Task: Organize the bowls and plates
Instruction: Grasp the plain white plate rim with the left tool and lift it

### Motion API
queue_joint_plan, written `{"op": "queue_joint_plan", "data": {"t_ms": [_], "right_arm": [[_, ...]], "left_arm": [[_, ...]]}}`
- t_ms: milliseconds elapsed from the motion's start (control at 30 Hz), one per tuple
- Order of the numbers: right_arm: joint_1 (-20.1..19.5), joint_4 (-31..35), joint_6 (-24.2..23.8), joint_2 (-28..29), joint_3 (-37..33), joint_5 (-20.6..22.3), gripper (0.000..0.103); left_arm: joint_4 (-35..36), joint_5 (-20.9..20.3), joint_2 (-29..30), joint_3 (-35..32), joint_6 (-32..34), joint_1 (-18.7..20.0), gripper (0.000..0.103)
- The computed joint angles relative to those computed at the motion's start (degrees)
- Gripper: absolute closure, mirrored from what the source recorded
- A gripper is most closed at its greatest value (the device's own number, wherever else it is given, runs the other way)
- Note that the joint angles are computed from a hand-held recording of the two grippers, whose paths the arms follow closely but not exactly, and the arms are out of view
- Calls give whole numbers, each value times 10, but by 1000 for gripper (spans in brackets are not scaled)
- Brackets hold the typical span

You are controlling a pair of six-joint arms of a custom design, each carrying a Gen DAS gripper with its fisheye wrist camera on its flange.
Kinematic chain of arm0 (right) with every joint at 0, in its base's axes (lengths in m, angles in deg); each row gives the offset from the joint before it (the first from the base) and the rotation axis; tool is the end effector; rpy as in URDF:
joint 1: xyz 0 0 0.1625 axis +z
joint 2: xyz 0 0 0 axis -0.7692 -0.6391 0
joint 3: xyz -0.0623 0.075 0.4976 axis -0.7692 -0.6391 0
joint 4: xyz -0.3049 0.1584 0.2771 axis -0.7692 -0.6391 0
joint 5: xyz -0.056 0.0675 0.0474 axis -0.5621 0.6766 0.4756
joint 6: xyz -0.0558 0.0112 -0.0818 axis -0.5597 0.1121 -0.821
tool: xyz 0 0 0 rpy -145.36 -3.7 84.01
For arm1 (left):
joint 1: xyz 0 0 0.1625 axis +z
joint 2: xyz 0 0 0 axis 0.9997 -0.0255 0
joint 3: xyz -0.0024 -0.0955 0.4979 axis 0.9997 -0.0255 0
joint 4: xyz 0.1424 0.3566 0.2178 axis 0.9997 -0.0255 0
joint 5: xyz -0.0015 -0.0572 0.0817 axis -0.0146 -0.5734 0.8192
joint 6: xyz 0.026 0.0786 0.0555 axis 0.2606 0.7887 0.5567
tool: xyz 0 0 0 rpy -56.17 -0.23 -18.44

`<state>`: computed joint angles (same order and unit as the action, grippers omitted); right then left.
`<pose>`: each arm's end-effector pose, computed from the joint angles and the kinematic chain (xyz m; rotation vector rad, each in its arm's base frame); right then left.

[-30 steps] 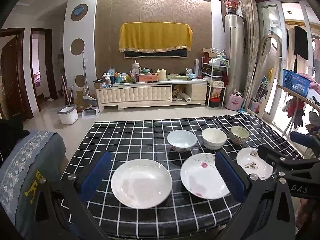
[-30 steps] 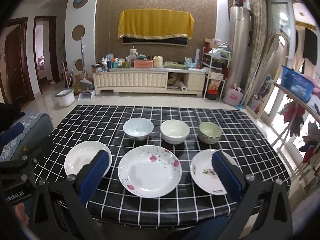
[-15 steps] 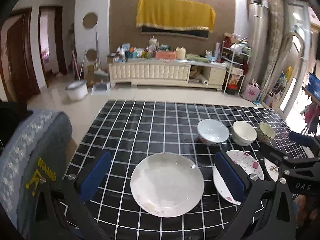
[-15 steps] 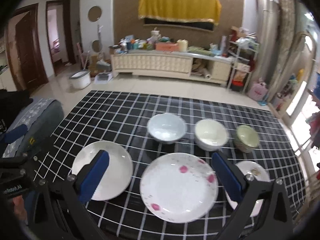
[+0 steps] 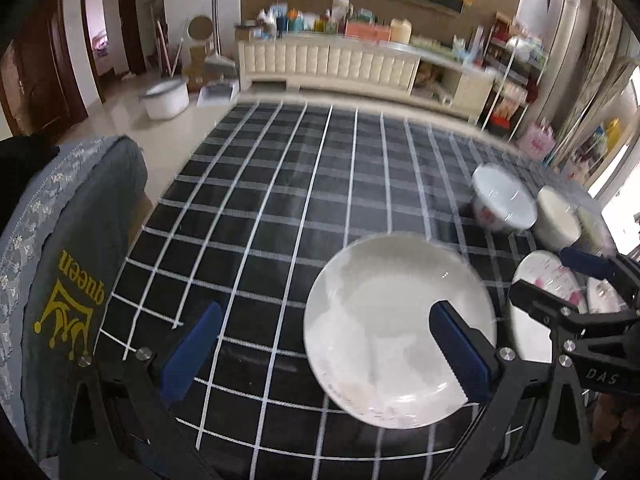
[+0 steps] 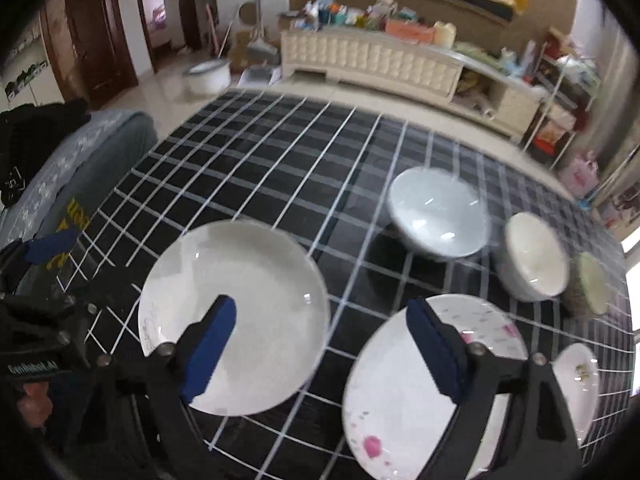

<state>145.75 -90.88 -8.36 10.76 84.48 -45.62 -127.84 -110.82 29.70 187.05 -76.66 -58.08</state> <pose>0.1451 -0.5524 0.2503 1.0615 -2.3519 0.3051 -0.3555 -0.4587 0.0549 -0.1687 2.1883 -0.8922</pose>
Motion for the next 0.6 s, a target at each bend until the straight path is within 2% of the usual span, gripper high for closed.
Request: {"op": "queue_joint_plan", "data": {"t_ms": [33,133,233,333,433,500,600], "right_arm": [[-2,16,9,7,-7,-4,18],[-6,27,12,25,-14,-16,20],[-9,51,13,38,-23,-27,25],[-10,56,14,46,-28,-35,31],[-12,54,17,55,-30,-52,44],[-16,82,28,57,-37,-53,57],[-20,95,32,61,-40,-63,61]], "left_arm": [[-15,-9,2,2,15,7,9],[-41,-30,9,6,46,25,19],[-55,-44,14,9,61,38,26],[-53,-59,19,6,63,50,28],[-46,-71,26,1,63,60,29],[-63,-80,28,5,72,65,35],[-82,-85,30,9,82,67,41]]}}
